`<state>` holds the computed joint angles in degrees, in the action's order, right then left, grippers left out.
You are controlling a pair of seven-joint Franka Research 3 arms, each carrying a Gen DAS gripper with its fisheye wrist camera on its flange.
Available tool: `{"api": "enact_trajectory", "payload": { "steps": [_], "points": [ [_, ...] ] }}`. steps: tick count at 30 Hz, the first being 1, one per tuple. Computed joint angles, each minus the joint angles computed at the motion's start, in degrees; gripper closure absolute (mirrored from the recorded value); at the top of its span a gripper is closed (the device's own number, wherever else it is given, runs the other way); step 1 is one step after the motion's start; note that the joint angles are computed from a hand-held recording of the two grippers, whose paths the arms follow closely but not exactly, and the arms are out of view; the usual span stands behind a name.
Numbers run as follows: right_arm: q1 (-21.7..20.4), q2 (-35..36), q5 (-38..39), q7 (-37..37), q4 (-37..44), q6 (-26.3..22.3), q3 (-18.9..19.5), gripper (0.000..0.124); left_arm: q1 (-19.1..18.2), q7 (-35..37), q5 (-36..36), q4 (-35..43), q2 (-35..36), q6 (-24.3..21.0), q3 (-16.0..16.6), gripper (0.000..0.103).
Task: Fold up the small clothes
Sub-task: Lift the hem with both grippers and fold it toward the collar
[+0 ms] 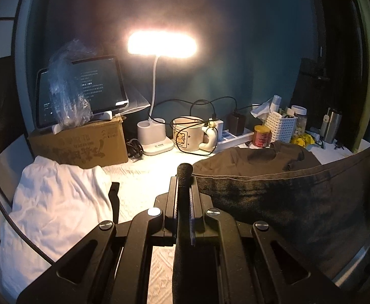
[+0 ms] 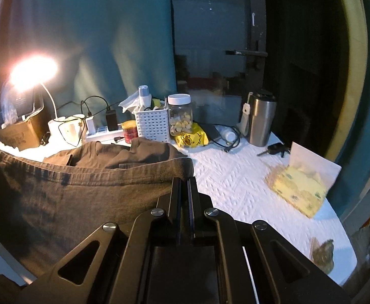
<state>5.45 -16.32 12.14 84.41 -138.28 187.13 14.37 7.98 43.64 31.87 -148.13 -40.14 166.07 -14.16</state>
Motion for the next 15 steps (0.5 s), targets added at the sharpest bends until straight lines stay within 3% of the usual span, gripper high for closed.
{"api": "enact_trajectory", "payload": {
  "steps": [13, 15],
  "points": [
    [1.92, 11.92, -1.56, -2.4, 12.66, 0.87, -2.38, 0.118, 6.47, -3.7, 5.81, 8.08, 9.97, 3.38, -2.76, 0.098],
    [-0.82, 14.04, -5.01, 0.26, 15.1, 0.59, -0.13, 0.118, 6.76, -4.25, 6.73, 9.51, 11.64, 3.25, -2.73, 0.098]
  ]
}}
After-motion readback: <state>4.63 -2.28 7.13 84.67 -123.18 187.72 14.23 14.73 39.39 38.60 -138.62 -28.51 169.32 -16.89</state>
